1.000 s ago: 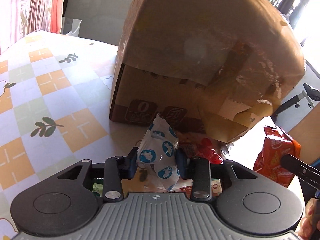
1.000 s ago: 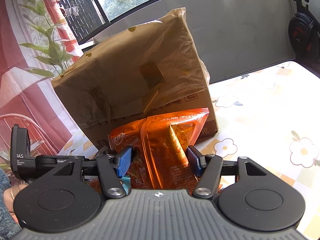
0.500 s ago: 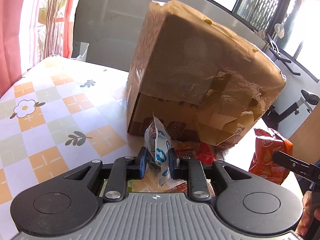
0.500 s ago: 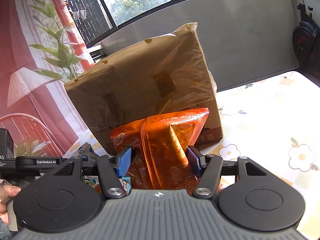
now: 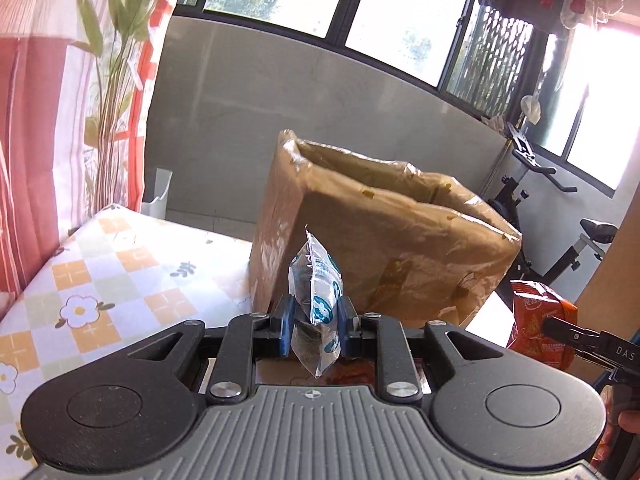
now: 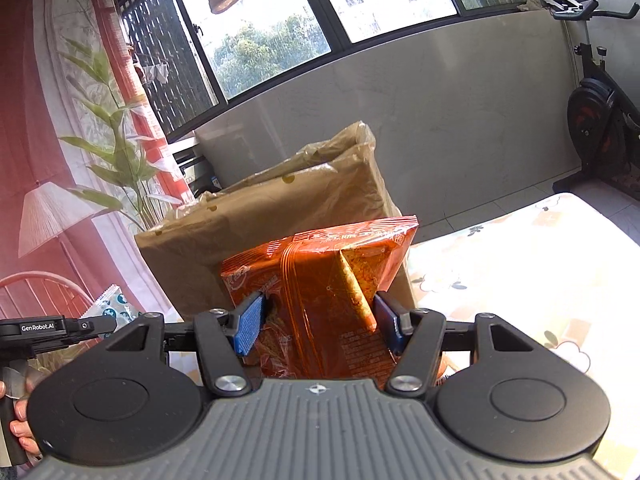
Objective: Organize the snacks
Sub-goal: 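Carry both packets over the box and open both grippers inside it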
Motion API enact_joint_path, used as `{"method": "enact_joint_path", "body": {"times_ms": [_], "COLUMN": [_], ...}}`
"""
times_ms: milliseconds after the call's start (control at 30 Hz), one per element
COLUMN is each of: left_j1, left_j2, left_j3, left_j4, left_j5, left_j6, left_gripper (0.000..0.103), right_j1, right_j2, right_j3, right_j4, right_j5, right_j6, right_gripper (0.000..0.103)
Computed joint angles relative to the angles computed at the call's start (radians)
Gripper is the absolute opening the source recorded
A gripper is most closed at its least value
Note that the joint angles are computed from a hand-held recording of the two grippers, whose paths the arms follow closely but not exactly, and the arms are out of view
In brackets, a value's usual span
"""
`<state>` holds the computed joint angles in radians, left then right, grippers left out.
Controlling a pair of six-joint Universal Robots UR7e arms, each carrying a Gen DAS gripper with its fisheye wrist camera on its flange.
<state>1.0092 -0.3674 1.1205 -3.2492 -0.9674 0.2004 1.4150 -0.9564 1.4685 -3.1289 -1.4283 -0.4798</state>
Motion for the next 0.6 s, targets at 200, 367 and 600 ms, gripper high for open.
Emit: {"method": "enact_joint_path", "body": {"times_ms": [200,367,600], "left_j1": [-0.018,-0.023,-0.012], "left_j2": [0.044,0.125,0.316], "left_j3": [-0.136,-0.319,-0.725], "left_j4": [-0.009,0.028,0.229], "left_j5": [-0.055,-0.088,-0.101], "left_j6": [0.104,0.167,0.168], "left_gripper": [0.024,0.024,0.024], "right_j1": [0.024,0.059,0.132], "right_j2": [0.018,0.076,0.25], "right_j3": [-0.078,-0.218,-0.529], "right_j4": [-0.028,0.01,0.069], "right_j5": [0.057,0.086,0.022], "right_j6": [0.029,0.026,-0.208], "right_gripper": [0.061,0.061,0.061]}}
